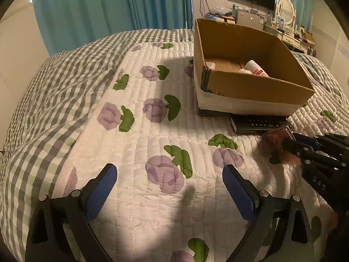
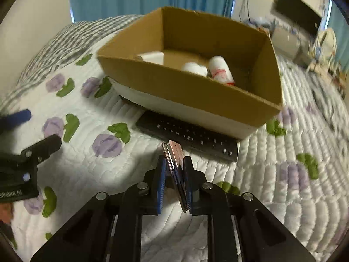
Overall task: Organize rigid objects
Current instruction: 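Grasp the pink card box edgewise with the right tool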
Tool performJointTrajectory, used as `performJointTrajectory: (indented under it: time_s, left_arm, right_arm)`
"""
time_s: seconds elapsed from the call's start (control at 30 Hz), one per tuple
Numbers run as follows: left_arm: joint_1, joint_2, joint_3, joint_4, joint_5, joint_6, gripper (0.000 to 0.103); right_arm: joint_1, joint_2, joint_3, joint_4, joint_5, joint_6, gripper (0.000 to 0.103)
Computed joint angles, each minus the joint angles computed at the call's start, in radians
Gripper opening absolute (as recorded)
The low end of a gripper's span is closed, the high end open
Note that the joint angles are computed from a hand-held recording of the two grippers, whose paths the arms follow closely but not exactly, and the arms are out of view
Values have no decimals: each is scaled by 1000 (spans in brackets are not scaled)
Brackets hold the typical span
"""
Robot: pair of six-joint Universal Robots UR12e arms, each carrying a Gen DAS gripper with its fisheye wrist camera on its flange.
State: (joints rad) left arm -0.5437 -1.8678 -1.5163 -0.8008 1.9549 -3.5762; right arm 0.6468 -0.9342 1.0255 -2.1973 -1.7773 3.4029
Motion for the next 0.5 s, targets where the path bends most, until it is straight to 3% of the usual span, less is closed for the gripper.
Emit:
performJointTrajectory:
  time_s: [0.13,0.2,0.33,0.5]
  left_arm:
    - [1,0,2,-6,-3,-1,99]
    - [2,-2,3,-10,-6,1,99]
    - [-1,-6,13,-20,-6,12,99]
    - [-9,-28,51,-29,-18,23,99]
  right_arm:
    - [9,37,-59,110,-46,12,16]
    - [10,35,-52,113,-48,10,16]
    - [5,0,4,16,-20,11,9]
    - [-10,-62,84,-111,-23,67,9]
